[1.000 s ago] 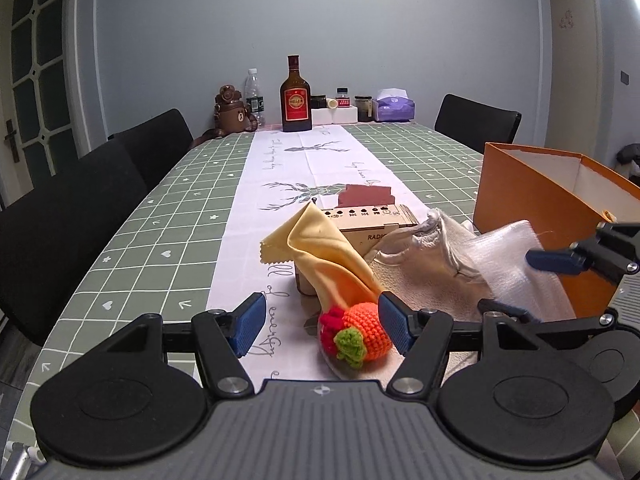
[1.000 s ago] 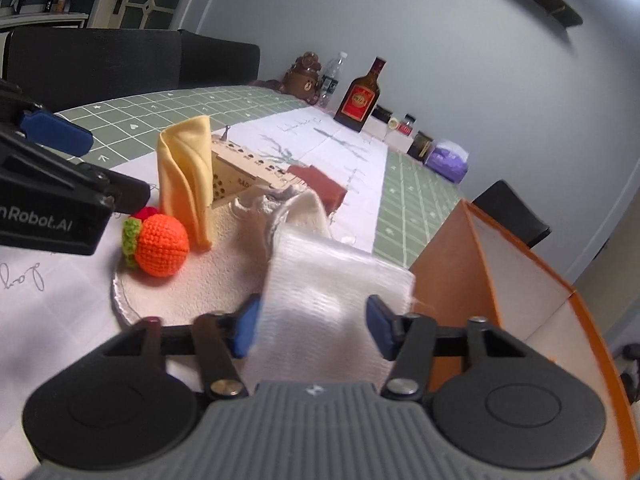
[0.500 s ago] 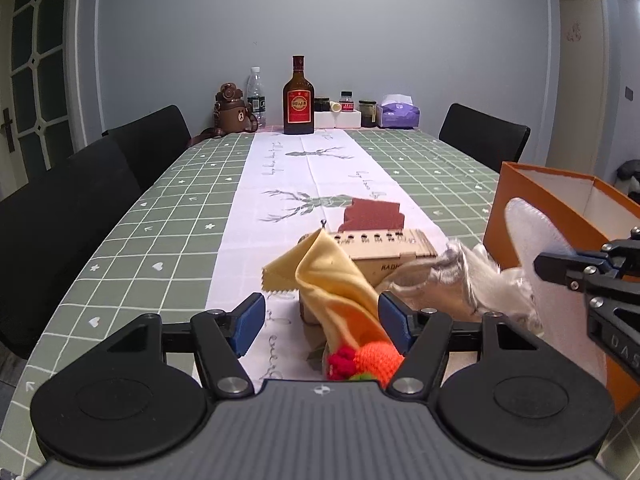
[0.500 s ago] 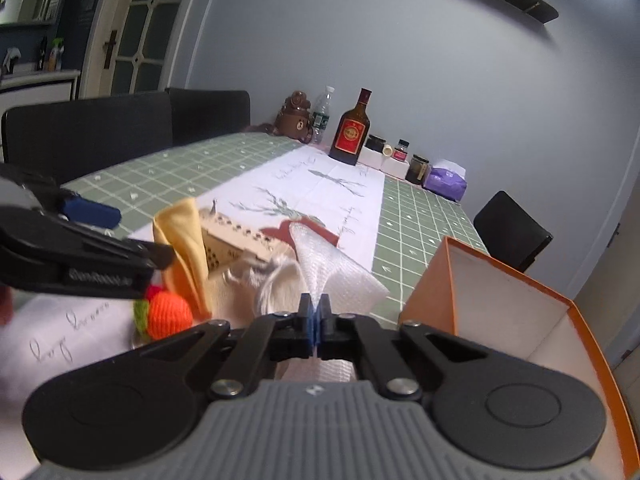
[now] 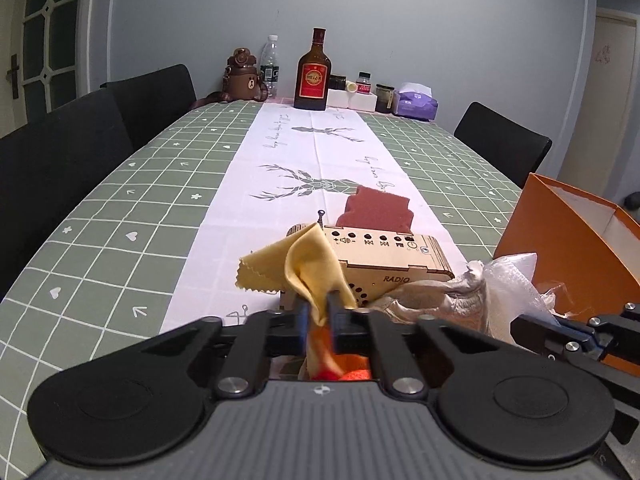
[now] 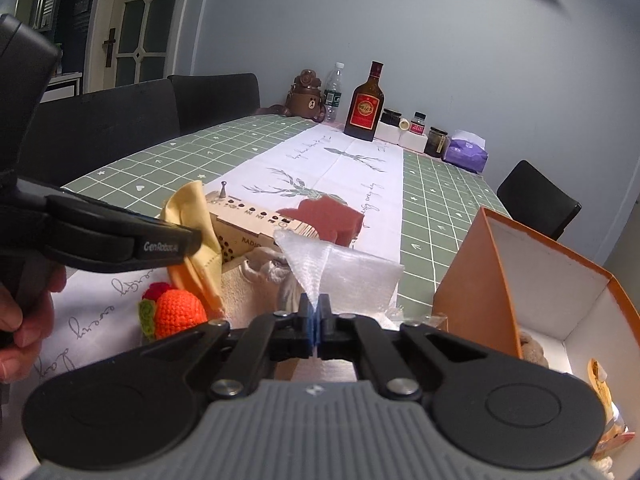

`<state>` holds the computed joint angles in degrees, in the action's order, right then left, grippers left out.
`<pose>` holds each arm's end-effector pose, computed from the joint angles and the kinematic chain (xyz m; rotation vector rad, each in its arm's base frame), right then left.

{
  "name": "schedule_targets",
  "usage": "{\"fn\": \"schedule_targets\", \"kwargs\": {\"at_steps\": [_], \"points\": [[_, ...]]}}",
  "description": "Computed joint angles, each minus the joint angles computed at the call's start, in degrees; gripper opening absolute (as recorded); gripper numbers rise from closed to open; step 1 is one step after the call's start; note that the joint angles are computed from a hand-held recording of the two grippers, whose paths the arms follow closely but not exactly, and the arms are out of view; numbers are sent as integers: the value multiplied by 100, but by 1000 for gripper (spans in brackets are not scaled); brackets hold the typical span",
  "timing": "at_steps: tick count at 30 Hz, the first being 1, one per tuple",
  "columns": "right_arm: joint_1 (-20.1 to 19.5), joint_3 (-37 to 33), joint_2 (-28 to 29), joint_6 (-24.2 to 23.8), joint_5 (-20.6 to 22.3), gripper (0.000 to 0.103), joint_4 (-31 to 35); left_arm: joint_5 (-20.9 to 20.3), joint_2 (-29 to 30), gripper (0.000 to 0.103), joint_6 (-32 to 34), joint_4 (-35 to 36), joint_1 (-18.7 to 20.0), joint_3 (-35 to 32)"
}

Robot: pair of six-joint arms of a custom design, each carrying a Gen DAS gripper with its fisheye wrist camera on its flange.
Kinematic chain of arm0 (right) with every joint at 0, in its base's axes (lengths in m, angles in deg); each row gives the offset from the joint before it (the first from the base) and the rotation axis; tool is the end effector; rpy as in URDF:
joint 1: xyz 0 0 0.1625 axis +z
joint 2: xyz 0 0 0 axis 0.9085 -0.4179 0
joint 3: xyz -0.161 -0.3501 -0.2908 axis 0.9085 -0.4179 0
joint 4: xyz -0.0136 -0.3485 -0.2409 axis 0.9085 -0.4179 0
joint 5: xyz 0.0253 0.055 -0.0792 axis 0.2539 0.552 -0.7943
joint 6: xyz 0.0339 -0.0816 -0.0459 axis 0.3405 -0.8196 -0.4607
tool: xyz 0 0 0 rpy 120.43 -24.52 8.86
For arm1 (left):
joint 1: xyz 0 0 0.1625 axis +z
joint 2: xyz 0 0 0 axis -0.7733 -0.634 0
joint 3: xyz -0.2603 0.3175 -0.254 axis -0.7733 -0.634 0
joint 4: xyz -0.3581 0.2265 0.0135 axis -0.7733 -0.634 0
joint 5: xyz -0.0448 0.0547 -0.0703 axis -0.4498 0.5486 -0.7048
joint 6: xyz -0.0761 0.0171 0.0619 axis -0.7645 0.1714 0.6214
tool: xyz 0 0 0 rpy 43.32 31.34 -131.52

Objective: Organize soft objects
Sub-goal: 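Grasp the yellow cloth with the left tool while the right tool lifts the tissue, then carry the cloth and tissue over the orange box and open both tools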

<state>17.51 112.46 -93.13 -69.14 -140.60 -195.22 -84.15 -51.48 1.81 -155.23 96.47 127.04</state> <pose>0.0507 -0.6457 0.2378 1.2362 -2.1414 0.8666 -0.3069 -0.6386 -0.0355 0.1260 2.1121 -1.2340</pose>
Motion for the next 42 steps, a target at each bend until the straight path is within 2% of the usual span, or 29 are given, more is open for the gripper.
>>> {"fn": "schedule_targets", "kwargs": {"at_steps": [6,12,20,25,33,42], "points": [[-16,40,-82,-32,98,0,11,291,107,2,475,-531,-169,-37],[-19,147,-284,-22,299,0,57,537,74,2,744,-749,-411,3],[-46,261,-691,-16,620,0,426,798,72,2,1195,-1193,-757,47],[-77,246,-1005,75,865,0,947,858,84,2,1538,-1463,-940,35],[-100,97,-1417,89,1085,0,1599,653,82,2,1837,-1478,-1156,-62],[-135,-427,-1709,213,1124,0,2089,-64,201,2,2097,-1059,-1250,-576]]}}
